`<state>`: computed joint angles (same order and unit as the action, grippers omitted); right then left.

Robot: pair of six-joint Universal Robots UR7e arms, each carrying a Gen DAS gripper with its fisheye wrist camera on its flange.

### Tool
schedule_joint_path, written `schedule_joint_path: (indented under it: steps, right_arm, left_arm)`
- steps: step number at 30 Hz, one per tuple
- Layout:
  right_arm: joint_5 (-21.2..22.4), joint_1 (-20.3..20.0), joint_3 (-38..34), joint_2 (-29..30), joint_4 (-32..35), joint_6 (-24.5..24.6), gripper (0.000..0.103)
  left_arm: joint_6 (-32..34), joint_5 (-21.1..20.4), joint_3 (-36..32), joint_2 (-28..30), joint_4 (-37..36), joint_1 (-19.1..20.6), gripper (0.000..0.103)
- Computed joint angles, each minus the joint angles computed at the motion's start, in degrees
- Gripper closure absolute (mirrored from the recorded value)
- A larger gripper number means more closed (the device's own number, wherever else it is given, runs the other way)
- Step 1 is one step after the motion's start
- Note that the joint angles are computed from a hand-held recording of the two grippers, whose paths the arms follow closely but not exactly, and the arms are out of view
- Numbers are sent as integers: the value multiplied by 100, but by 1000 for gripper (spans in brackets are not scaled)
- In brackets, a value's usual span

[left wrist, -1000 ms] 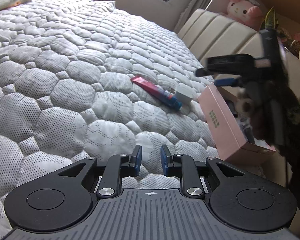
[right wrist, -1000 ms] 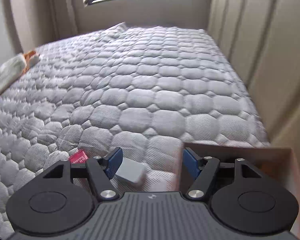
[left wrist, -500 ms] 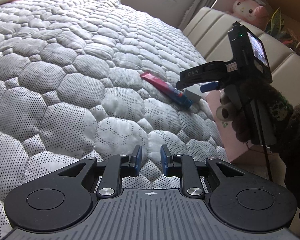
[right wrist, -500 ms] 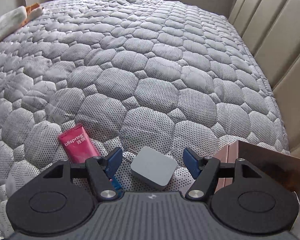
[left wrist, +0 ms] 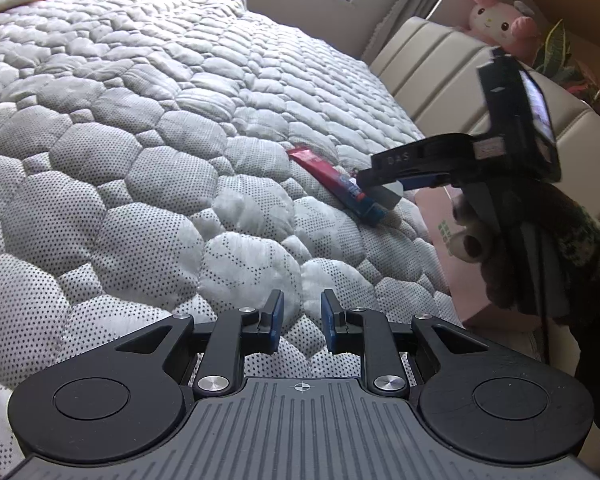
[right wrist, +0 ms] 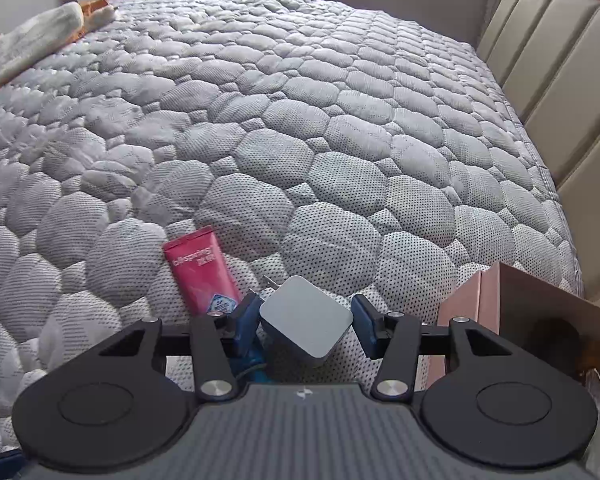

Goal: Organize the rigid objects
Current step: 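Grasp the grey square charger with the right gripper, then grasp the red-and-blue toothpaste tube with the left gripper while the right holds the charger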

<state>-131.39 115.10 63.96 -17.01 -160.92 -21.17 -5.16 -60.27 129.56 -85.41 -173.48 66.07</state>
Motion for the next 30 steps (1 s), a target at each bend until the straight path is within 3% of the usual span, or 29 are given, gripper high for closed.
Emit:
schedule_joint_path:
  steps: [7,13,19,23,26,30]
  right_arm:
    - [661,104,1316,-769,-436,49,54]
    - [947,252,3342,-1738,-2103,-525,53]
    - [794,180,5096,-2365,-3960,-749,54]
    - [593,22,5871,-2517,-4844,-934,54]
    - [557,-141,6220,-2554,-5508,-1119,53]
    - [628,-332,6496,-2649,-5981,-1100,53]
  left_arm:
    - [-113,91,10,-3,-92,-47,81]
    - [-72,5,-463,406,-162,19,81]
    - [-660,-382,-1885,1461,704,170,81]
    - [-1073,329,-2648,2122,1311,82,81]
    - [-1208,926,-2924,2429,1587,-26,69]
    - [-1280,1440,-2992,2630,1598,-149,65]
